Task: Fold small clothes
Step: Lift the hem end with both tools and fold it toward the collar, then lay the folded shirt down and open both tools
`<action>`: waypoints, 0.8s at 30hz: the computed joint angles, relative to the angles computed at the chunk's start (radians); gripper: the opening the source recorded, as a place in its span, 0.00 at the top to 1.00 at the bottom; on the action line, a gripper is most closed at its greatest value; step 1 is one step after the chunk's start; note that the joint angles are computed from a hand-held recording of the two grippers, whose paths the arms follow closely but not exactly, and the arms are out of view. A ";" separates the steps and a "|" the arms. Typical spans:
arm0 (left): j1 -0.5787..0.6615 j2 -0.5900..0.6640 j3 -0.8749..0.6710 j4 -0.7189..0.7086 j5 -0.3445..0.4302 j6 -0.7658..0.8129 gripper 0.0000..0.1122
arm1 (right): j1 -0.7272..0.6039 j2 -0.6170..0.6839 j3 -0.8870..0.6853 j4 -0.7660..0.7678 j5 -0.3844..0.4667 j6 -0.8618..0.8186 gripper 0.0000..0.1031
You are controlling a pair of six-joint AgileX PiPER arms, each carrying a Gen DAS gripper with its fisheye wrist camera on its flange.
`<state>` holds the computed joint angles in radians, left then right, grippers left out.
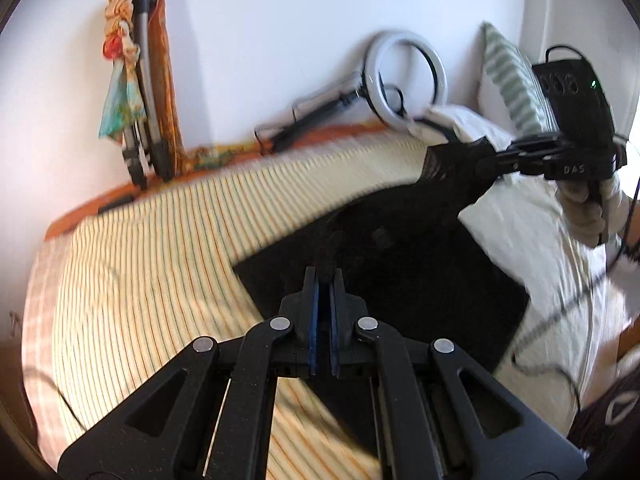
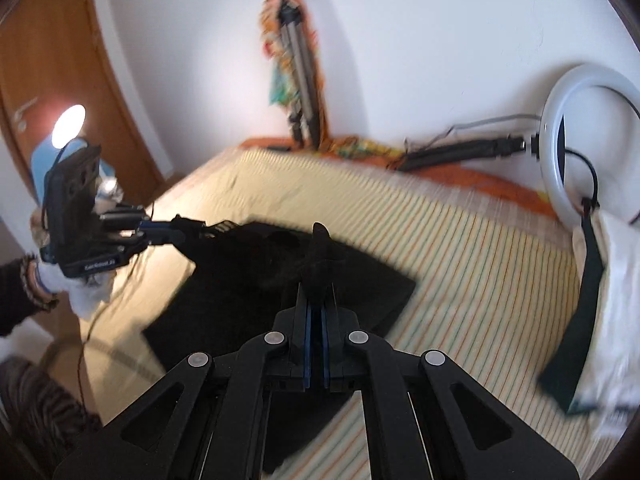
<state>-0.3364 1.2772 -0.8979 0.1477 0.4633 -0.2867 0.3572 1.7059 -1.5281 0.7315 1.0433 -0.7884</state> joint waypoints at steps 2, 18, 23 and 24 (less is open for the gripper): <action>-0.068 -0.035 0.062 0.120 0.007 -0.143 0.98 | 0.015 -0.066 0.105 -0.021 -0.041 -0.030 0.98; -0.523 -0.279 0.219 0.507 0.337 -0.704 0.98 | -0.016 -0.516 0.451 -0.176 -0.060 -0.067 0.94; -0.590 -0.378 0.186 0.464 0.447 -0.783 0.98 | -0.128 -0.562 0.414 -0.105 0.072 -0.029 0.73; -0.569 -0.388 0.180 0.437 0.438 -0.771 0.98 | -0.144 -0.553 0.406 -0.085 0.091 -0.005 0.51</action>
<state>-0.9052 0.8887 -0.7180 0.5850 0.9012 -1.0582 0.2127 1.1530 -1.1224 0.6469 1.1346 -0.7934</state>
